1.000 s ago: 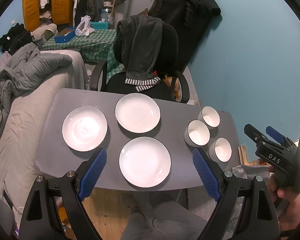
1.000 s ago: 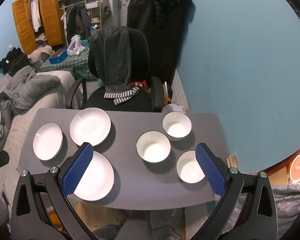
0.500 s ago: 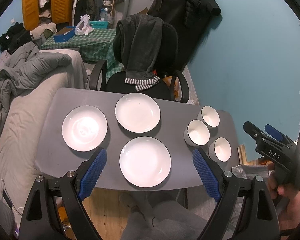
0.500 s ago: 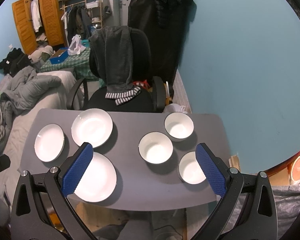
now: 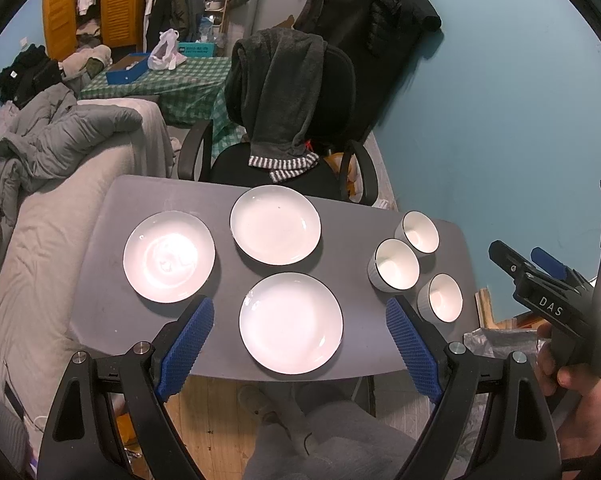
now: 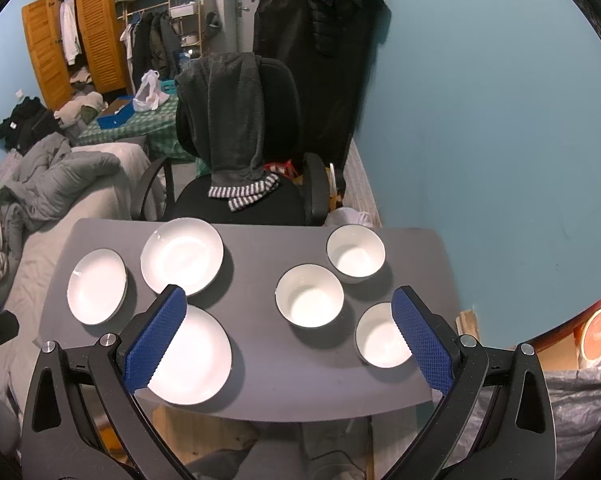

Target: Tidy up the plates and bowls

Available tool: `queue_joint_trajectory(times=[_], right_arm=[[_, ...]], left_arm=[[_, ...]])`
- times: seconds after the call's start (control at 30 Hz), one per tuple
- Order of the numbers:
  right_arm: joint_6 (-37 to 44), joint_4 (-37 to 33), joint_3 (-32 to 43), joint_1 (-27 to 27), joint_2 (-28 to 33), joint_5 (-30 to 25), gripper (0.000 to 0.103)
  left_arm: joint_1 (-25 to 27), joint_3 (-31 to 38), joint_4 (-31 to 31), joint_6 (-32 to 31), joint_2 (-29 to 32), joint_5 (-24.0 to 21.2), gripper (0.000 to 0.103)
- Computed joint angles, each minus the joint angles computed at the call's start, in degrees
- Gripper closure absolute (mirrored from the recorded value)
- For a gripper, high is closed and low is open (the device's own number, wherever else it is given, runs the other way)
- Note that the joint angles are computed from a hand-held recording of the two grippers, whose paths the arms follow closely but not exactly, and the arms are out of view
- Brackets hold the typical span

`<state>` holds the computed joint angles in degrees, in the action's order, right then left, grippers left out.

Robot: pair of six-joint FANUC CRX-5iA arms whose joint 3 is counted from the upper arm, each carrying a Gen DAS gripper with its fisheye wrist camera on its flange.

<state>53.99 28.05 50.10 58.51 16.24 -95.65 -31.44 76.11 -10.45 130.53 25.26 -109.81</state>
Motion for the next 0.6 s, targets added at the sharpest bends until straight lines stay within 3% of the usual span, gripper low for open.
queue_joint_trajectory(times=[0.3,0.6], right_arm=[[1.1,-0.4,-0.9,-0.3,-0.4,0.8,0.002],[3.0,-4.1,-3.9,-1.2,-2.2,4.9,0.002]], left_arm=[[-0.9,0.3,-2.2,1.2,0.0,-1.7,0.014],[-1.2,-7.8,-5.3,1.3,-5.0,0.5,0.014]])
